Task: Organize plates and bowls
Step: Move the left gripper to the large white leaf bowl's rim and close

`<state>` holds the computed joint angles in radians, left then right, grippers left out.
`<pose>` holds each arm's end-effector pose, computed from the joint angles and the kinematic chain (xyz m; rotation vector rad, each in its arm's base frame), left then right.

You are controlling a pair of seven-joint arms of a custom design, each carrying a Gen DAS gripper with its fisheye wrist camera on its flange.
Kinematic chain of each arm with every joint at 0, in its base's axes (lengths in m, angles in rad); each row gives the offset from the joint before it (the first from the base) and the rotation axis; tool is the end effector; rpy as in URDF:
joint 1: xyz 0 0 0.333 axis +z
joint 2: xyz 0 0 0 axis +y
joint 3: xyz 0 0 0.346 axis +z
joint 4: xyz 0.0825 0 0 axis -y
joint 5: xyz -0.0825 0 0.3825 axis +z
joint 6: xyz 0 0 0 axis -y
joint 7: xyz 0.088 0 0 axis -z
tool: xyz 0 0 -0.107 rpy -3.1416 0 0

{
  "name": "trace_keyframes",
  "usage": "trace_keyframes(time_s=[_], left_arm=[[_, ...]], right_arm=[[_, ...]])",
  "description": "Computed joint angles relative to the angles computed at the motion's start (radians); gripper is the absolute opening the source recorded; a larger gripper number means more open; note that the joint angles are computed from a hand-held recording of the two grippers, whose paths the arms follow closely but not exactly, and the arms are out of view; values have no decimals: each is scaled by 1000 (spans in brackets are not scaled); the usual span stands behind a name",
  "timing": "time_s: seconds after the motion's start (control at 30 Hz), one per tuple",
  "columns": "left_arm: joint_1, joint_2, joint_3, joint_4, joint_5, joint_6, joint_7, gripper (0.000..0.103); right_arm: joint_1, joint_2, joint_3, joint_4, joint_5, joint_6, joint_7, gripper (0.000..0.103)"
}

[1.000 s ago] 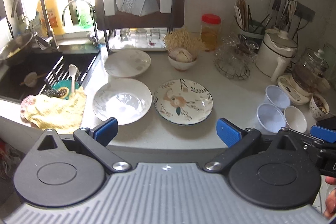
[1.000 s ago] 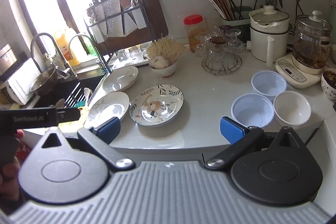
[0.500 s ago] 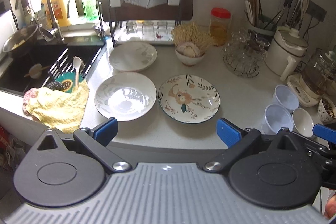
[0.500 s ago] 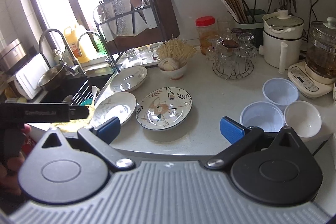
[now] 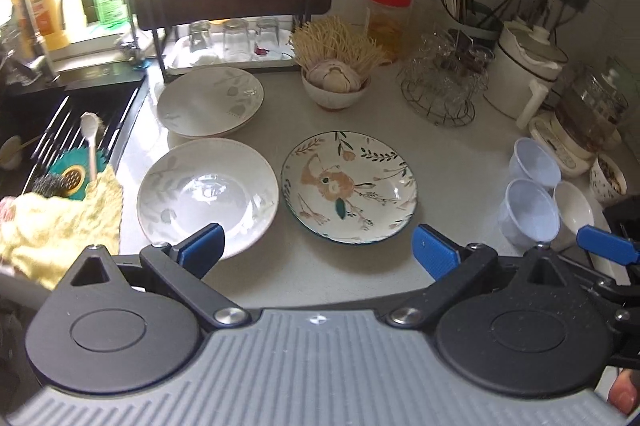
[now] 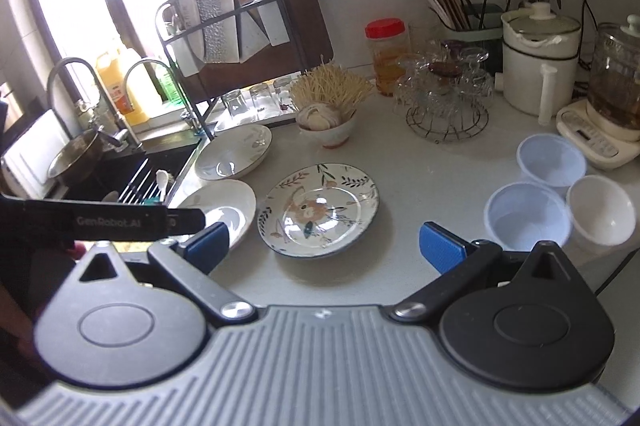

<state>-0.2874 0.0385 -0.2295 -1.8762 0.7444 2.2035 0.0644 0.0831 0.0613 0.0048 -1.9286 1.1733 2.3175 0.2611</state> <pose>0.5353 -0.2752 0.5557 -2.2424 1.1462 -0.5445 0.6051 0.0706 0.5305 -1.9336 0.9145 -0.1304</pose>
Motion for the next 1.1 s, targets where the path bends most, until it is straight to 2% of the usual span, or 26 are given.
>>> trace_keyframes(time_s=[0.3, 0.47, 0.5, 0.57, 0.63, 0.8, 0.9, 0.97, 1.07, 1.1], left_arm=[[148, -108, 68, -227, -85, 283, 197, 102], [228, -144, 100, -337, -193, 448, 337, 102], [242, -146, 105, -351, -216, 461, 372, 102], [265, -148, 108, -371, -250, 460, 435, 102], [287, -153, 117, -403, -280, 493, 498, 102], [345, -155, 125, -457, -284, 534, 543, 102], [367, -149, 144, -497, -350, 613, 586, 102], [378, -135, 148, -508, -385, 642, 619, 100], [388, -107, 156, -521, -434, 698, 681, 100], [379, -98, 166, -531, -508, 730, 751, 100]], right_arm=[[101, 17, 64, -37, -29, 192, 173, 103], [150, 42, 96, -43, -80, 262, 282, 103], [160, 46, 104, -45, -89, 271, 295, 103], [168, 46, 122, -56, -19, 280, 241, 103], [191, 47, 137, -64, 9, 321, 209, 103], [231, 86, 150, -45, -58, 377, 312, 103], [237, 121, 154, -23, -137, 354, 436, 94], [237, 139, 160, -16, -172, 348, 488, 83], [239, 163, 175, -9, -213, 358, 543, 77], [246, 170, 176, -10, -243, 374, 569, 73]])
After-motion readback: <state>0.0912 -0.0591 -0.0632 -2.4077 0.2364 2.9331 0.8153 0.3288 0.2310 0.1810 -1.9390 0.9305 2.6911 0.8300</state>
